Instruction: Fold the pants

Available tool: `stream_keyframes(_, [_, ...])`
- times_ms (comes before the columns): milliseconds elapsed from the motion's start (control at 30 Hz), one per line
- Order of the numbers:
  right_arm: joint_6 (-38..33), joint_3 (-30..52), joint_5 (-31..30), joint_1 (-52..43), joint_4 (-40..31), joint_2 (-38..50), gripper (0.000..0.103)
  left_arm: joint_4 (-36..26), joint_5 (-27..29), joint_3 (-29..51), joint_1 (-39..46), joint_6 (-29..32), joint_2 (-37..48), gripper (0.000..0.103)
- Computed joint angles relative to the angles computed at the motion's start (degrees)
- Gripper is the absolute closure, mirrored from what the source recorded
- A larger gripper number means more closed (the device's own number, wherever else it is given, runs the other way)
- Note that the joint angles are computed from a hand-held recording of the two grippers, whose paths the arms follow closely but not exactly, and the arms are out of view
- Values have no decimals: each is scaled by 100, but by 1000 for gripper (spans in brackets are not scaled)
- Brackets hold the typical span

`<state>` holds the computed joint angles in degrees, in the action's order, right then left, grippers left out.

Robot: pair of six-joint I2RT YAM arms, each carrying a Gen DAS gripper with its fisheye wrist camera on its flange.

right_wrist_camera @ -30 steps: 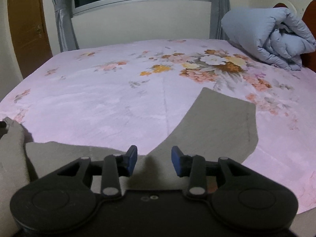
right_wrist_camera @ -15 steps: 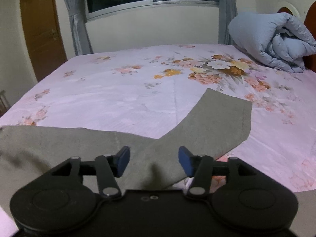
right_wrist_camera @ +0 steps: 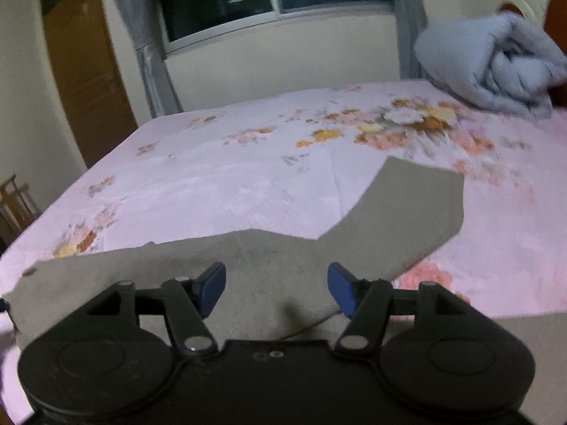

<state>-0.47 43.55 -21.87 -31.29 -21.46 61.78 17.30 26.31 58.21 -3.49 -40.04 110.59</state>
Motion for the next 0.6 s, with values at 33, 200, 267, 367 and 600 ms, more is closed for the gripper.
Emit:
stream_keyframes(33, [51, 7, -18, -9, -26, 47, 46, 130, 96, 58, 5, -222, 130, 95])
stream_keyframes(200, [273, -54, -19, 426, -282, 198, 47, 138, -88, 340, -211, -403, 436, 102])
stream_keyframes(267, [550, -170, 96, 683, -310, 188, 47, 224, 11, 208, -175, -387, 342, 102])
stream_keyframes(367, [1024, -305, 375, 1016, -102, 372, 48, 265, 123, 157, -96, -375, 371, 102])
stream_keyframes(600, [2164, -20, 1400, 1820, -18, 1096, 57, 23, 434, 356, 83, -221, 474, 102])
